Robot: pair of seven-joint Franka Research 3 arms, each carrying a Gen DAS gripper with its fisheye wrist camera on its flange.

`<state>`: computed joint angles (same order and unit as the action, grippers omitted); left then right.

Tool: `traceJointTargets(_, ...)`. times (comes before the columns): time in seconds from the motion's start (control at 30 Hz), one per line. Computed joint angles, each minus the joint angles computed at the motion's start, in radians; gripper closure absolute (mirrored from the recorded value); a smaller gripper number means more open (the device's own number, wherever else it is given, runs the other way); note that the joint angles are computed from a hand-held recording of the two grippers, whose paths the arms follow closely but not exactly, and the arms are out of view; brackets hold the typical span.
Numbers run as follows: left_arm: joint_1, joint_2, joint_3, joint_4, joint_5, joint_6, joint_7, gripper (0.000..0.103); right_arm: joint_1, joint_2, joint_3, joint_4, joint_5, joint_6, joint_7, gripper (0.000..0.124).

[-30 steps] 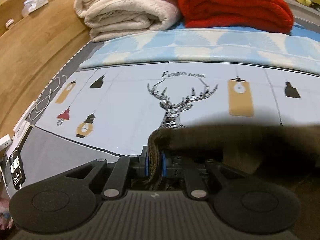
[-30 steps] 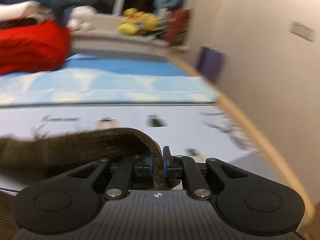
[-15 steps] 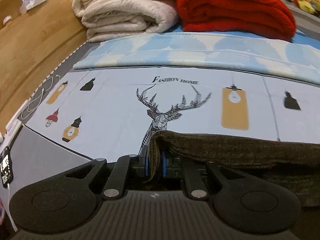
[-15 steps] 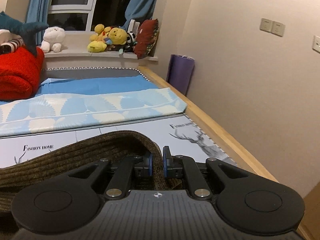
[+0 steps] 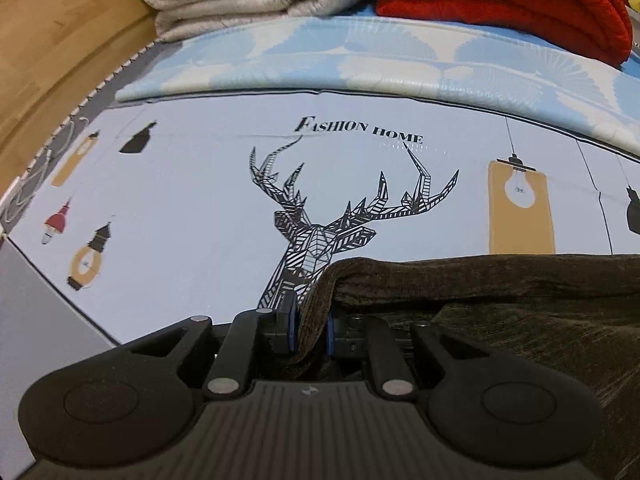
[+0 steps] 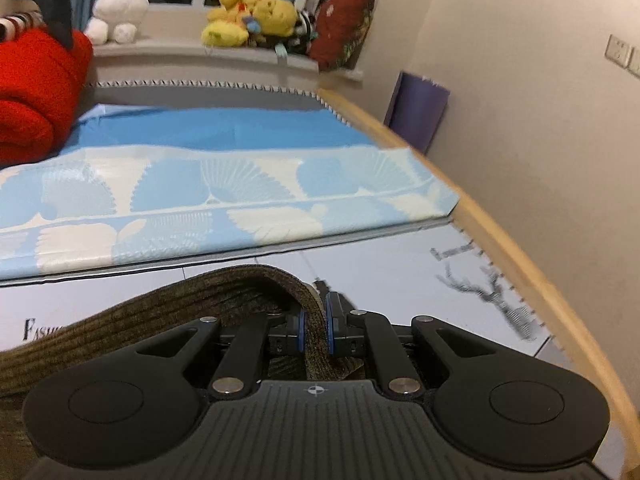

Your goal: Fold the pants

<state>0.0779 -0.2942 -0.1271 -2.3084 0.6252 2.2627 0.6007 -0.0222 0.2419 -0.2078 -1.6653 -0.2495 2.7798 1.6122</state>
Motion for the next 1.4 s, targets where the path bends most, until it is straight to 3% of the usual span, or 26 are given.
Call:
traceJointTargets(0.07, -0.004, 0.019, 0.012, 0.020, -0.032, -0.011, 0.038, 0.089, 0.058, 0.048, -0.059, 0.040, 0.014, -0.009, 0.036, 0.113)
traceJointTargets(0.17, -0.015, 0.048, 0.021, 0.078, -0.091, -0.073, 0.124, 0.083, 0.226, 0.132, -0.254, 0.097, 0.215, -0.002, -0.015, 0.104)
traceJointTargets(0.23, -0.021, 0.061, 0.017, 0.130, -0.119, -0.146, 0.159, 0.067, 0.213, 0.154, -0.247, 0.126, 0.286, -0.033, -0.019, 0.082)
traceJointTargets(0.3, -0.027, 0.058, 0.003, 0.168, -0.103, -0.197, 0.157, 0.023, 0.199, 0.126, -0.236, 0.078, 0.331, 0.005, -0.001, 0.071)
traceJointTargets(0.33, -0.032, 0.048, -0.003, 0.173, -0.084, -0.193, 0.158, 0.019, 0.220, 0.107, -0.260, 0.037, 0.365, 0.037, 0.001, 0.069)
traceJointTargets(0.43, -0.050, 0.030, -0.033, 0.197, -0.010, -0.213, 0.176, 0.018, 0.184, 0.029, -0.240, -0.097, 0.363, 0.095, 0.089, 0.069)
traceJointTargets(0.47, -0.055, 0.018, -0.040, 0.195, 0.008, -0.203, 0.158, 0.019, 0.196, 0.009, -0.266, -0.142, 0.364, 0.106, 0.128, 0.069)
traceJointTargets(0.53, -0.085, -0.023, -0.017, 0.158, -0.050, -0.083, 0.177, 0.025, 0.196, -0.022, -0.289, -0.216, 0.323, 0.124, 0.229, 0.069)
traceJointTargets(0.6, -0.148, -0.049, 0.049, 0.108, -0.251, 0.100, 0.306, 0.046, 0.172, -0.011, -0.286, -0.203, 0.373, 0.027, 0.219, 0.070)
traceJointTargets(0.67, -0.240, -0.043, 0.118, 0.074, -0.504, 0.224, 0.505, 0.054, 0.149, 0.006, -0.277, -0.190, 0.431, -0.006, 0.217, 0.070)
traceJointTargets(0.7, -0.292, -0.029, 0.148, 0.073, -0.619, 0.247, 0.620, 0.054, 0.116, 0.007, -0.248, -0.187, 0.415, -0.020, 0.240, 0.070)
traceJointTargets(0.8, -0.376, 0.022, 0.161, 0.089, -0.793, 0.248, 0.865, 0.054, 0.087, 0.024, -0.219, -0.173, 0.487, -0.055, 0.198, 0.070)
traceJointTargets(0.9, -0.371, 0.079, 0.110, 0.111, -0.799, 0.214, 0.927, 0.054, 0.062, 0.033, -0.190, -0.175, 0.481, -0.044, 0.199, 0.068)
traceJointTargets(0.97, -0.352, 0.115, 0.072, 0.124, -0.775, 0.189, 0.933, 0.055, 0.053, 0.041, -0.176, -0.171, 0.478, -0.025, 0.172, 0.077)
traceJointTargets(1.03, -0.323, 0.125, 0.035, 0.106, -0.726, 0.216, 0.929, 0.080, 0.033, 0.050, -0.152, -0.159, 0.590, -0.015, 0.062, 0.108)
traceJointTargets(1.07, -0.299, 0.134, 0.012, 0.111, -0.668, 0.223, 0.895, 0.094, 0.022, 0.058, -0.141, -0.145, 0.651, -0.026, 0.013, 0.110)
traceJointTargets(1.1, -0.275, 0.132, -0.003, 0.108, -0.627, 0.239, 0.840, 0.095, -0.013, 0.058, -0.103, -0.139, 0.654, -0.024, 0.012, 0.118)
traceJointTargets(1.13, -0.258, 0.120, -0.006, 0.096, -0.628, 0.270, 0.790, 0.096, -0.033, 0.056, -0.084, -0.132, 0.692, -0.022, -0.014, 0.119)
traceJointTargets(1.17, -0.247, 0.109, -0.006, 0.087, -0.638, 0.300, 0.753, 0.097, -0.021, 0.052, -0.097, -0.123, 0.789, -0.003, -0.070, 0.119)
traceJointTargets(1.23, -0.251, 0.093, -0.003, 0.069, -0.650, 0.354, 0.778, 0.097, -0.044, 0.024, -0.053, -0.122, 0.967, 0.106, -0.226, 0.122)
traceJointTargets(1.27, -0.274, 0.085, 0.011, 0.055, -0.693, 0.376, 0.858, 0.097, -0.032, 0.008, -0.051, -0.123, 0.981, 0.175, -0.253, 0.122)
traceJointTargets(1.33, -0.342, 0.082, 0.057, 0.052, -0.857, 0.362, 1.073, 0.097, 0.056, -0.002, -0.151, -0.160, 0.829, 0.286, -0.097, 0.122)
traceJointTargets(1.37, -0.356, 0.082, 0.064, 0.057, -0.908, 0.333, 1.141, 0.097, 0.102, 0.008, -0.239, -0.178, 0.668, 0.264, 0.079, 0.122)
traceJointTargets(1.4, -0.359, 0.089, 0.062, 0.070, -0.934, 0.281, 1.181, 0.097, 0.142, 0.027, -0.326, -0.180, 0.511, 0.185, 0.254, 0.121)
